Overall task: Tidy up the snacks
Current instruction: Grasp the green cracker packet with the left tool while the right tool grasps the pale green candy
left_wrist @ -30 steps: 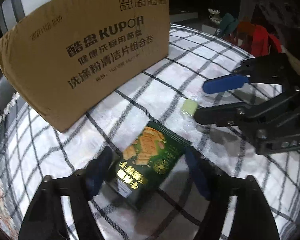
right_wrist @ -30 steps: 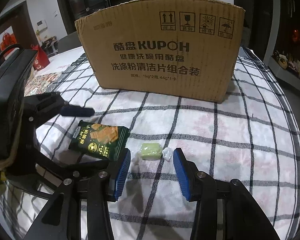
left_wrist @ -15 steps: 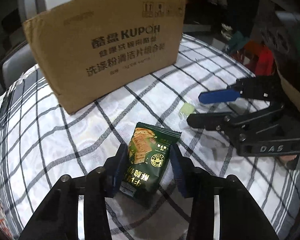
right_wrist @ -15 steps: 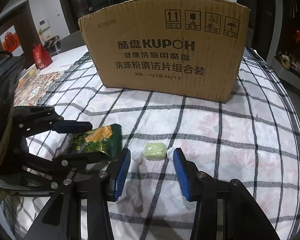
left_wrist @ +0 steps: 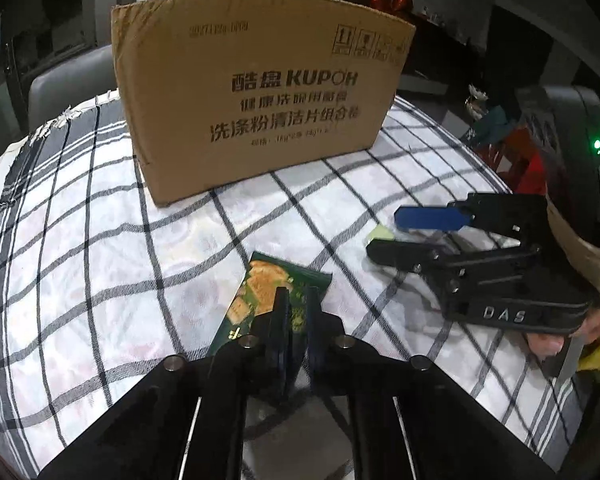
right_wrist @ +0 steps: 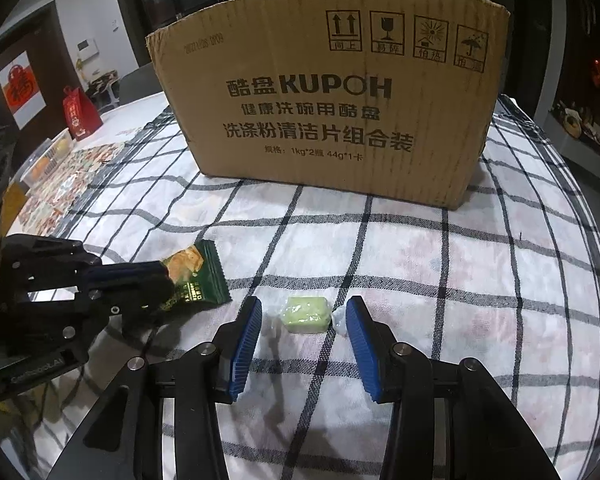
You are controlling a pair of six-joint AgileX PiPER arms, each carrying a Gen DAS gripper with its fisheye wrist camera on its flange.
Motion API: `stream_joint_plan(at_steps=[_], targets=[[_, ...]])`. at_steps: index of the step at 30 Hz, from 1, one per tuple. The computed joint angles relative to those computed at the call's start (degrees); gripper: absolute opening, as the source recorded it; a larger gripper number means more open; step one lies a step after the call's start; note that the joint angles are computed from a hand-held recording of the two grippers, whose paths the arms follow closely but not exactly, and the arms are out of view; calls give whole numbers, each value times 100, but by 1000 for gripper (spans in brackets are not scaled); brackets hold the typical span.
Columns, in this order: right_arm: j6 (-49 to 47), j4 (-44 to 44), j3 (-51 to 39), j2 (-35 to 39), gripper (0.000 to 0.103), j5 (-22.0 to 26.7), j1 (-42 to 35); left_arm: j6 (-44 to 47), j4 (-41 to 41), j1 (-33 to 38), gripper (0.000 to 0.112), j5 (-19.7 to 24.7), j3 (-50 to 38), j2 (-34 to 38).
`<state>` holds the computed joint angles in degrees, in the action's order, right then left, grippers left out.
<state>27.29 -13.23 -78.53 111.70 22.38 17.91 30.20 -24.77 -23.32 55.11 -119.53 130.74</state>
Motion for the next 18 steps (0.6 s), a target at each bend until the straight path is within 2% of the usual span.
stream_joint_plan(at_steps=[1, 3, 6, 9, 14, 16, 18], targets=[[67, -77, 23, -25, 45, -15, 29, 132, -13, 8, 40, -53, 97, -67], [128, -140, 11, -22, 45, -15, 73, 355, 225, -72, 70, -511, 484, -297], [490, -485, -5, 6, 45, 8, 151, 583, 413, -97, 69, -355, 206, -152], [550, -501, -33, 50, 45, 41, 157, 397, 579, -84, 69, 312, -717, 374], [516, -477, -19, 66, 45, 36, 141, 428, 617, -117, 56, 609, -1061, 653], [537, -509, 4, 52, 45, 33, 124, 437, 611, -141, 56, 436, -900, 602], [508, -469, 23, 44, 45, 19, 98, 338, 589, -139, 54, 467, -984, 650]])
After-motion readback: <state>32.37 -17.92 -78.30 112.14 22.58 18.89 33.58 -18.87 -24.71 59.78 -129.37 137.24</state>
